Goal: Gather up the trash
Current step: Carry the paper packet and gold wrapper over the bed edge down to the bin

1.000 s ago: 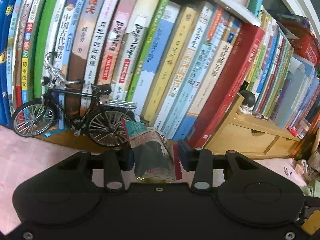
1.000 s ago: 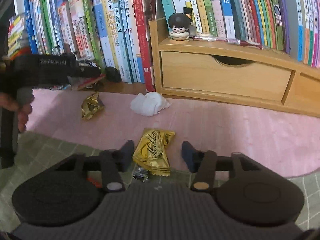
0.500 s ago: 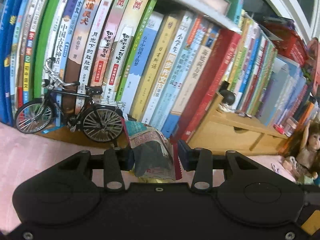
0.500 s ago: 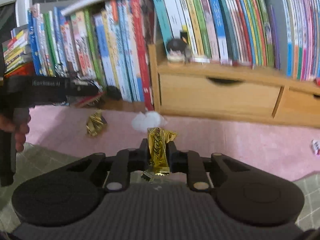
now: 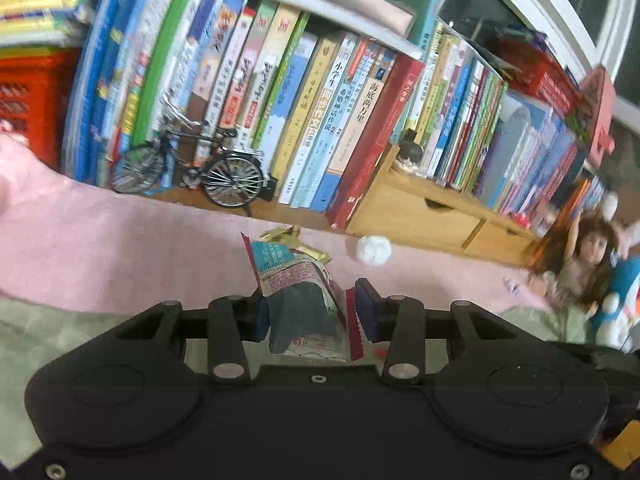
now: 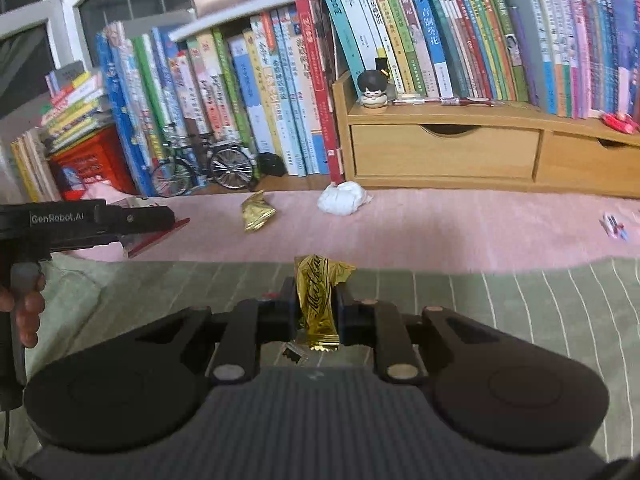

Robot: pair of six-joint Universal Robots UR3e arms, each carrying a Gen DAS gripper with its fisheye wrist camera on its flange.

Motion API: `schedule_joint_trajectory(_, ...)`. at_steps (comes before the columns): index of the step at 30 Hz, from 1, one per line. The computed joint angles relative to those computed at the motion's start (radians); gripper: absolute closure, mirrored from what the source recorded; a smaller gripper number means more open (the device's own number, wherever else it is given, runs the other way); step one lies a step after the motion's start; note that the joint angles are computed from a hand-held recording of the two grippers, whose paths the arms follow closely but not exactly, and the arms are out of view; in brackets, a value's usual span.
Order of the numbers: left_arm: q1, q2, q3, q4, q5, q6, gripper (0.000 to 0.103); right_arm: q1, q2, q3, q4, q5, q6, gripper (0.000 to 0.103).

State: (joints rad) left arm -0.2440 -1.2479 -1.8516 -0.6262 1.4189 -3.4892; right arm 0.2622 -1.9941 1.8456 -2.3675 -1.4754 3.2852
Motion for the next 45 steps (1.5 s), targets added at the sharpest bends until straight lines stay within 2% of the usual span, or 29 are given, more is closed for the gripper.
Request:
schedule_joint_trajectory(1, -0.013, 0.030, -0.003, -0.032, 0.014, 0.012, 0.063, 0.008, -0.026, 0.009, 0.015, -0.006, 0.007, 0.080)
schedule_joint_trajectory(5, 0.034, 0.219, -0.086, -0.139, -0.079, 0.003, 0.063, 0.095, -0.146, 0.086, 0.046, -0.096, 0.081, 0.080)
schedule_joint_trajectory(8, -0.053, 0.269, -0.071, -0.213, 0.015, 0.026, 0.063, 0.145, -0.213, 0.125, 0.079, -0.120, 0.124, 0.080)
schedule_joint_trajectory(10, -0.099, 0.300, -0.063, -0.257, 0.046, 0.026, 0.063, 0.194, -0.243, 0.139, 0.096, -0.147, 0.152, 0.080)
schedule_joint_trajectory(12, -0.141, 0.339, -0.069, -0.282, 0.072, 0.001, 0.063, 0.271, -0.245, 0.138, 0.102, -0.210, 0.194, 0.080)
schedule_joint_trajectory(17, -0.349, 0.364, -0.054, -0.318, 0.218, -0.078, 0.063, 0.518, -0.225, 0.144, 0.091, -0.404, 0.353, 0.080)
schedule_joint_trajectory(21, -0.516, 0.371, -0.063, -0.334, 0.320, -0.174, 0.063, 0.732, -0.197, 0.143, 0.109, -0.556, 0.483, 0.080)
schedule_joint_trajectory(26, -0.788, 0.367, -0.092, -0.317, 0.522, -0.340, 0.063, 0.913, -0.183, 0.148, 0.138, -0.683, 0.614, 0.080)
schedule_joint_trajectory(30, -1.031, 0.321, -0.066, -0.381, 0.715, -0.497, 0.063, 1.047, -0.181, 0.154, 0.167, -0.773, 0.727, 0.080)
schedule_joint_trajectory(35, -1.299, 0.234, -0.008, -0.453, 0.895, -0.675, 0.063, 1.272, -0.103, 0.090, 0.275, -0.939, 0.916, 0.080)
schedule_joint_trajectory(39, -1.463, 0.153, 0.046, -0.491, 0.994, -0.786, 0.063, 1.427, -0.026, 0.020, 0.377, -1.021, 1.064, 0.080)
schedule_joint_trajectory(42, -1.557, 0.114, 0.067, -0.490, 1.028, -0.843, 0.063, 1.511, 0.016, -0.015, 0.425, -1.043, 1.137, 0.080)
schedule_joint_trajectory(45, -1.643, 0.061, 0.126, -0.589, 1.073, -0.940, 0.063, 1.566, 0.048, -0.061, 0.492, -1.034, 1.166, 0.080)
